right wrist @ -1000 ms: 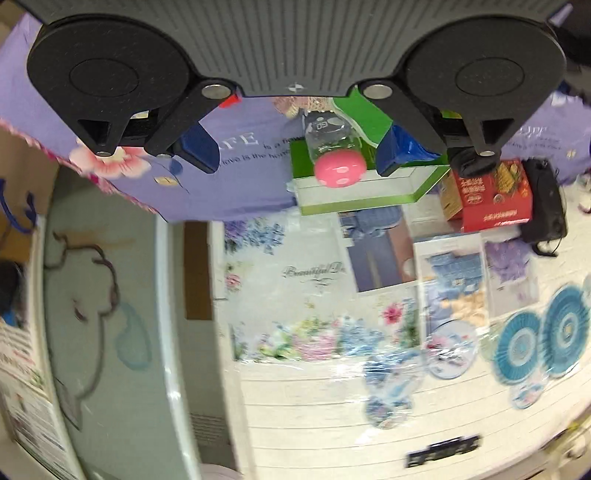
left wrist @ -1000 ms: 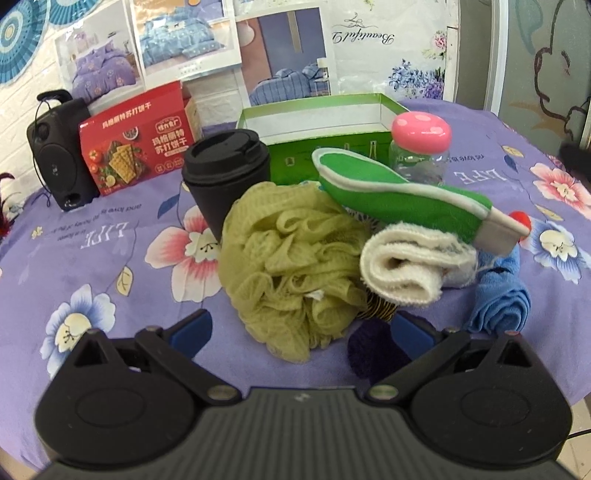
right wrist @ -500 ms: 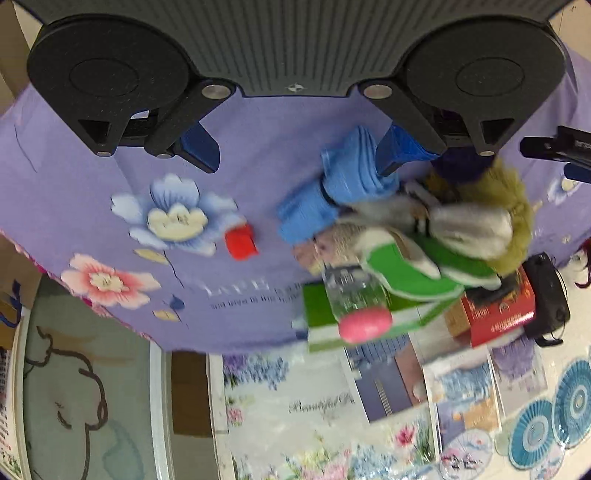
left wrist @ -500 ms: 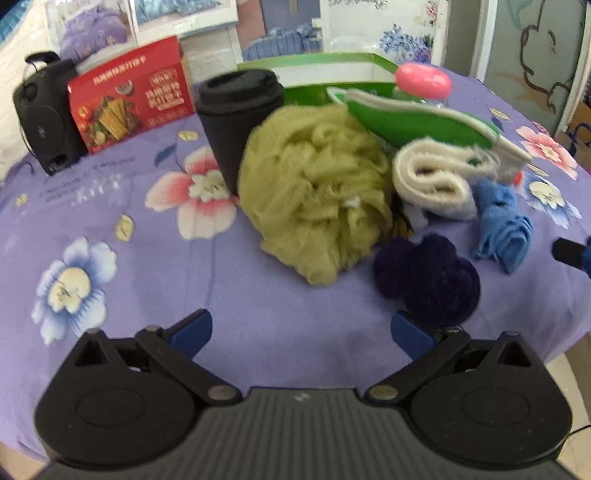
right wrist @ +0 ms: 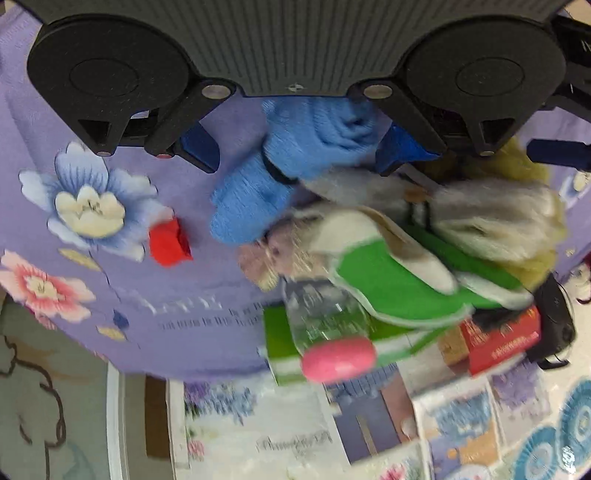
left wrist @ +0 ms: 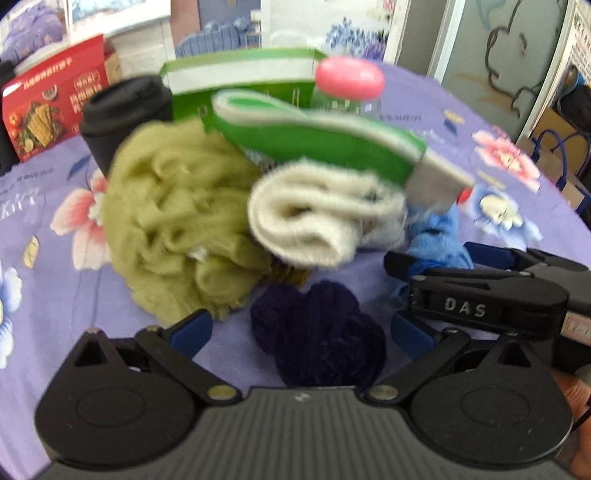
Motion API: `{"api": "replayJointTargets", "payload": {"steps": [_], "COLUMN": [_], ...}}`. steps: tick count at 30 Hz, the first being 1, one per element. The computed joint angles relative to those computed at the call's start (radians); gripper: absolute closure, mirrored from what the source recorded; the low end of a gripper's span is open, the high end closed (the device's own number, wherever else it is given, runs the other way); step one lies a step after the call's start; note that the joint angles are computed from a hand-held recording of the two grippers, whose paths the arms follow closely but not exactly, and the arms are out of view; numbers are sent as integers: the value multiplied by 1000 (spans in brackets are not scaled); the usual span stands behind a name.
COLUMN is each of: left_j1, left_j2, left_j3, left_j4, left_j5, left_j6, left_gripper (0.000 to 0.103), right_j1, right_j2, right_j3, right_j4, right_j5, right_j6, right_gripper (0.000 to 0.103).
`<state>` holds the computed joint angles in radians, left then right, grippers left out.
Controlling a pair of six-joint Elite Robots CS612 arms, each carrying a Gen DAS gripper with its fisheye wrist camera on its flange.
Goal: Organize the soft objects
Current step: 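Grasp the navy knit ball with the left tool while the right tool grasps the blue towel, then carry the navy ball into the green box while the right tool drops the towel there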
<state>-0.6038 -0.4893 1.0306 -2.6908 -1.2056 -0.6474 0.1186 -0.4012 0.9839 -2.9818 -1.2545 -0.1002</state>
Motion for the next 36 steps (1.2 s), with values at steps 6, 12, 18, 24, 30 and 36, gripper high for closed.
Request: {"api": "replayJointTargets", "payload": {"steps": [6,12,18,24,30,36], "left_j1": [8,18,20,8,12,37], "left_j2": [12,1,-21,-80,-135,-150], "left_j3": [-5,33,84,179,232,167], "left_j4": [1,-75,-155,-250,-373,-417], "left_j5": [-22,-87,-143,-135,-175,-53], "left_j6": [-44,-42,-11,34,89,187], "left_gripper": [7,26,44,44,44,44], "right_j1": [9,36,5,-23,-32,-28], "right_j2": [18,31,7,-44,-74,16], "right_j3": [3,-14,60,147,178,-102], "right_j4": [-89,-101,-196,-265,-416,-353], "right_j5": [-47,-153,-42,7,1,104], "right_j6": [27,-81,-101,-39,-2,-76], "right_gripper": [23,23,81,86,86,85]}}
